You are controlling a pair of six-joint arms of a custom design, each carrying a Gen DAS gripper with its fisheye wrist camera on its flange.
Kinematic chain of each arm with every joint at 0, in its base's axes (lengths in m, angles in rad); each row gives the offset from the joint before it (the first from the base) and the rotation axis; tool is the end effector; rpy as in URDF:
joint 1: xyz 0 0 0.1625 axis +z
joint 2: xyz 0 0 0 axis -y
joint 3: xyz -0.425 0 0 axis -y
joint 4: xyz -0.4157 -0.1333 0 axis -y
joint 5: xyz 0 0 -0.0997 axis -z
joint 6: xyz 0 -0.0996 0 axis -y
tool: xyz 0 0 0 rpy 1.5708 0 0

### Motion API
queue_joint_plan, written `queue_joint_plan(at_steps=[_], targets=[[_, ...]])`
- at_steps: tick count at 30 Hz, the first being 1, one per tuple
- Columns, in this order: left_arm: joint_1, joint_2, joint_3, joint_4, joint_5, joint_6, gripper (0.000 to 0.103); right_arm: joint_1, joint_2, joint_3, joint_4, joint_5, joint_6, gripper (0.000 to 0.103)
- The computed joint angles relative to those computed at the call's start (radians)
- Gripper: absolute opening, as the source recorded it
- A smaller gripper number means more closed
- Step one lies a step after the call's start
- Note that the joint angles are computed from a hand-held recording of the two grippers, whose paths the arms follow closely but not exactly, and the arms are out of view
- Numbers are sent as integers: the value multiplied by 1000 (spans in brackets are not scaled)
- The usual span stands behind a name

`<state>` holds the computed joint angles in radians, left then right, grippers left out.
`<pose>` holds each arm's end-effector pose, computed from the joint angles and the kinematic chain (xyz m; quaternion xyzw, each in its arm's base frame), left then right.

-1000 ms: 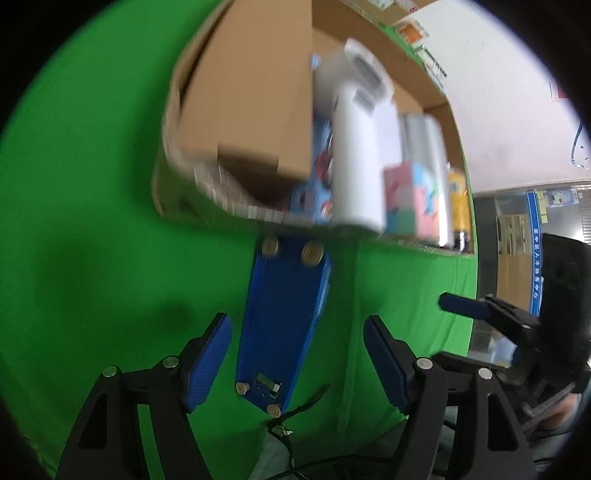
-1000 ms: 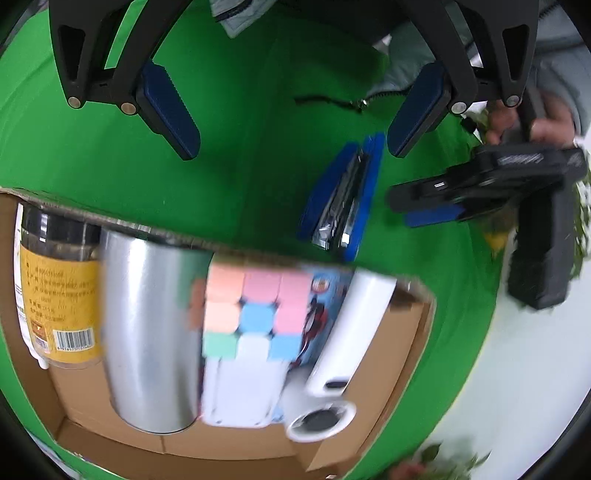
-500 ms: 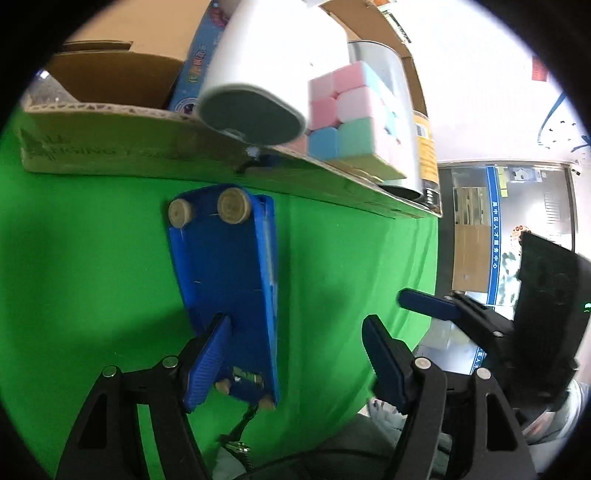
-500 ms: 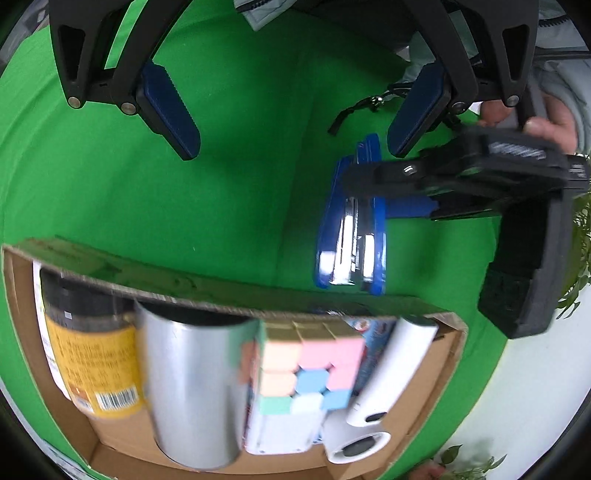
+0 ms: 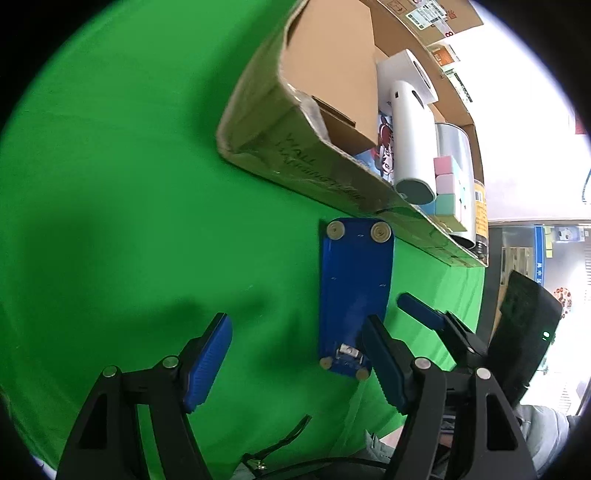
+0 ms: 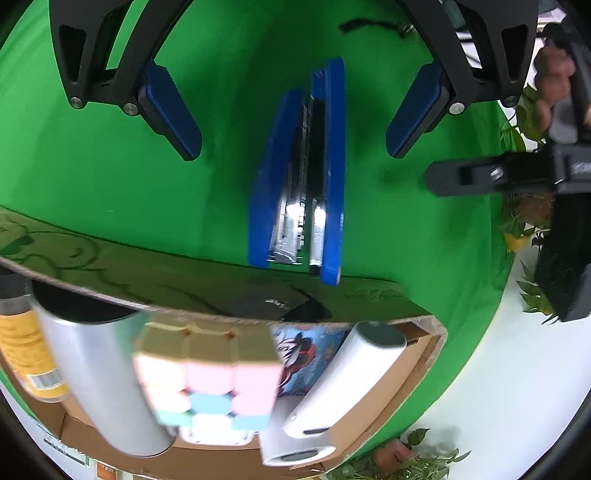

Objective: Organize rigid objects
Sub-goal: 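Move the right gripper to the two blue staplers, then grasp both blue staplers together with the right gripper, then lift the staplers with the right gripper and carry them over the box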

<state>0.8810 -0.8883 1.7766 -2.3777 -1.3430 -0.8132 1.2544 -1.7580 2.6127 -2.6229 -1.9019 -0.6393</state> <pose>-0.2755 -0.5787 0.0649 -0.0566 0.9911 -0.0480 0.1106 -0.0005 -0.3260 0.1937 0.1418 -0.9714 0.0109 0.1903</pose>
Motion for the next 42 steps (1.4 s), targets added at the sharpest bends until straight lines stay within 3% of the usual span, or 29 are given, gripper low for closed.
queue_joint_plan(at_steps=[5,9,10,13,21,29,35,37,42], targets=[[-10,-22,19,20,17,-38,72,-1,136,-1,-154,-15,-86,80],[-16,-22,7,38,33,-38,72,0,145,24,-232,-42,-129,58],[-18,-19,1,41,34,-40,72,2,144,25,-251,-53,-134,45],[-22,8,-25,29,26,-44,72,-20,114,13,-198,-35,-131,39],[1,100,-57,-85,-133,-29,72,-148,-37,-83,193,43,-49,39],[0,208,-134,-93,-233,-3,72,-292,-94,-146,398,93,-17,39],[-11,241,-148,-82,-242,2,71,-338,-96,-179,506,121,36,39],[-24,245,-160,-40,-219,24,59,-352,-102,-195,544,125,36,39],[-57,238,-191,4,-187,70,58,-335,-145,-223,613,139,30,39]])
